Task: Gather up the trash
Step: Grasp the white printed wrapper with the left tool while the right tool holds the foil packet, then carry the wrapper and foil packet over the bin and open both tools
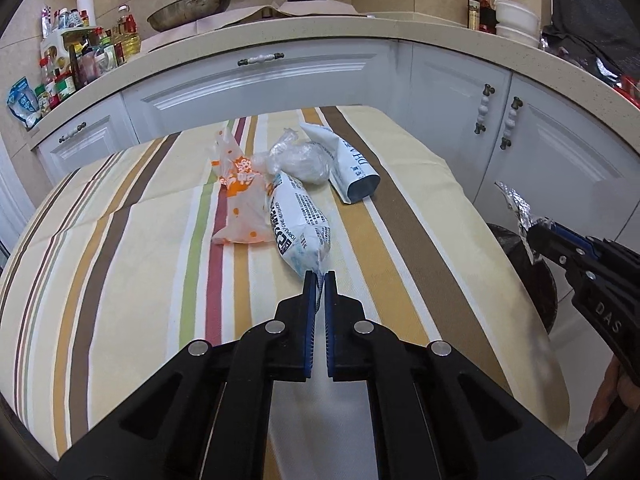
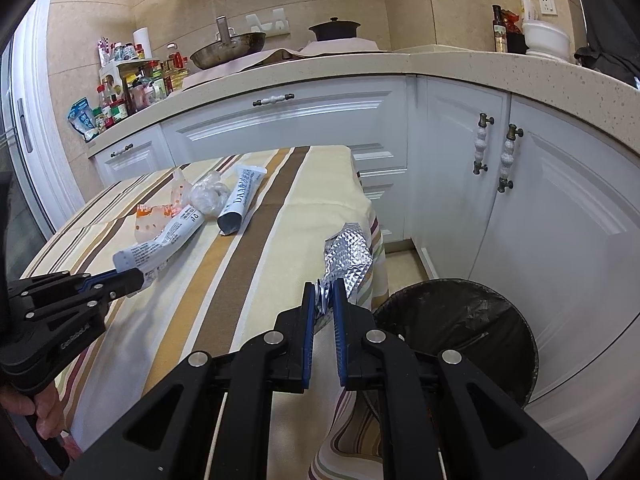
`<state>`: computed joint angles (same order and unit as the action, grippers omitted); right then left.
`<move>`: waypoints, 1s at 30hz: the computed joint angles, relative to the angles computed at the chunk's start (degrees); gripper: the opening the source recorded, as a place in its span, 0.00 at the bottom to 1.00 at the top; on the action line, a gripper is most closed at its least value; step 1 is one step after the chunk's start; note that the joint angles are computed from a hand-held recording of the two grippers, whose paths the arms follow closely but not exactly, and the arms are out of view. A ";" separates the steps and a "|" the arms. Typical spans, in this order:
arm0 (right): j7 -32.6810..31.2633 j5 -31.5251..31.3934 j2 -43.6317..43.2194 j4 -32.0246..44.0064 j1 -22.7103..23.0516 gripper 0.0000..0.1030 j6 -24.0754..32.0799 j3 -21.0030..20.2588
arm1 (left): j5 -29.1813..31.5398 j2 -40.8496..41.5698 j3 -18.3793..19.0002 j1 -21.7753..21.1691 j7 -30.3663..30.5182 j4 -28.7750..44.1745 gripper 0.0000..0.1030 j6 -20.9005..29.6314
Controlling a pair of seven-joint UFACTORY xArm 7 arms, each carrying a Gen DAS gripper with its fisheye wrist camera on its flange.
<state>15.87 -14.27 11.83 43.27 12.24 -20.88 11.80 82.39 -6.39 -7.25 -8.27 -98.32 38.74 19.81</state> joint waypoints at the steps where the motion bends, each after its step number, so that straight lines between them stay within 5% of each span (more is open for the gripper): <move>1: -0.67 0.92 -0.31 -0.23 0.84 0.10 -0.04 -0.51 | 0.56 -0.85 -0.05 -0.03 -0.40 -0.57 0.04 0.04; 12: -5.95 7.63 -2.39 -1.67 5.60 0.10 0.33 -2.57 | 1.85 -5.85 -0.39 1.66 -1.28 -5.62 0.04 -1.66; 18: -17.14 21.50 -4.02 -3.00 12.63 0.10 -0.16 -6.84 | 4.10 -8.21 -1.54 1.38 -1.93 -6.03 0.04 -2.42; 30: -32.68 40.70 -7.18 -5.27 13.44 0.10 -1.00 -7.56 | 7.89 -2.57 -2.87 -2.74 -0.45 1.21 0.04 -3.96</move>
<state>-16.81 26.43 4.65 38.00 25.68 -21.88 4.24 90.28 -8.96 -10.12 -11.01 -98.78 39.95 15.84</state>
